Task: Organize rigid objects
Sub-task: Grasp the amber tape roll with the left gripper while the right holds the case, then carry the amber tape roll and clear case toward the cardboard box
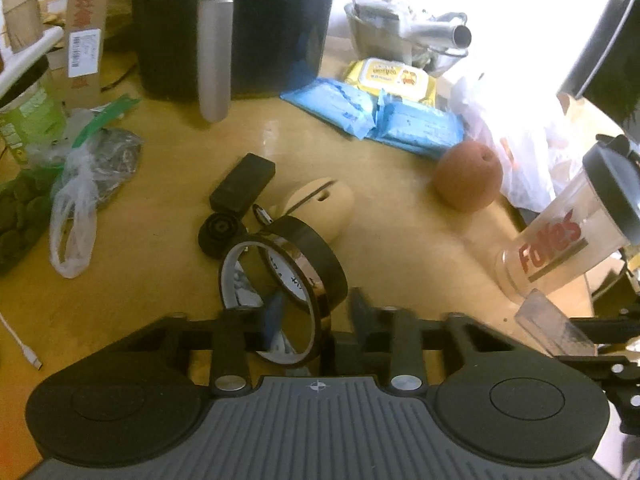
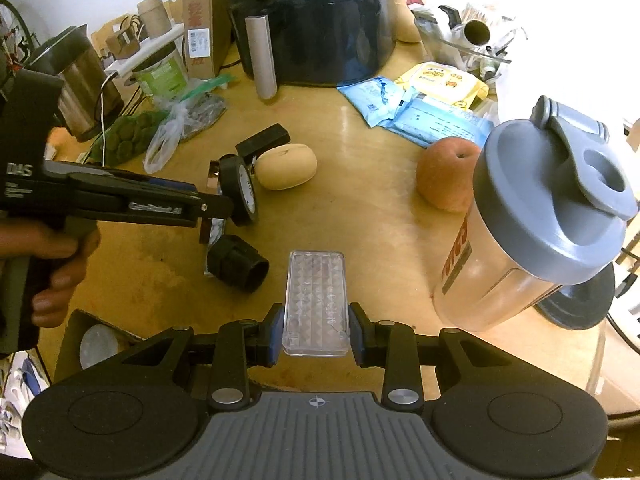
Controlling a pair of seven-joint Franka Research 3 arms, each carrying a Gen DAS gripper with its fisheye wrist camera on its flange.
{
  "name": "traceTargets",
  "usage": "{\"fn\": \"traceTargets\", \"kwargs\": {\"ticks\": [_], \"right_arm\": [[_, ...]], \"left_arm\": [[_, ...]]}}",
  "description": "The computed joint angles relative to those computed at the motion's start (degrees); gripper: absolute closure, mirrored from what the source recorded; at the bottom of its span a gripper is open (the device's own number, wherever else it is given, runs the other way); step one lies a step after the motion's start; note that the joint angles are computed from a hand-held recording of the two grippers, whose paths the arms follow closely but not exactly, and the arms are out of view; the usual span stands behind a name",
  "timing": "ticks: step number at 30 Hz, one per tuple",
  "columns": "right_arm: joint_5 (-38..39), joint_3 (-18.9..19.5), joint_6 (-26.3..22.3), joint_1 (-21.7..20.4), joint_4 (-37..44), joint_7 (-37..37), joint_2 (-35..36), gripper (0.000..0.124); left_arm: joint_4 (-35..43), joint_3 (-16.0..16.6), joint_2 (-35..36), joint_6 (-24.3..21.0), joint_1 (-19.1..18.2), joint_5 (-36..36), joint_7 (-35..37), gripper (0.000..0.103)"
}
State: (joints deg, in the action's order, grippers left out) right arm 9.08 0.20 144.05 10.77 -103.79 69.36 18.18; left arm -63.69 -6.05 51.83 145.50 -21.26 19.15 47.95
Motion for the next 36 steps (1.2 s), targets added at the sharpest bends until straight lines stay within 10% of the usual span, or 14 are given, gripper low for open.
{"fn": "traceTargets", "kwargs": {"ticks": [36], "right_arm": [[2.2,1.4,7.3,0.4,-5.4,-4.4,-3.2,0.088]], "left_arm": [[-20.0,3.4,-17.0,5.4,-3.8,15.0,-13.8,0.092]]}}
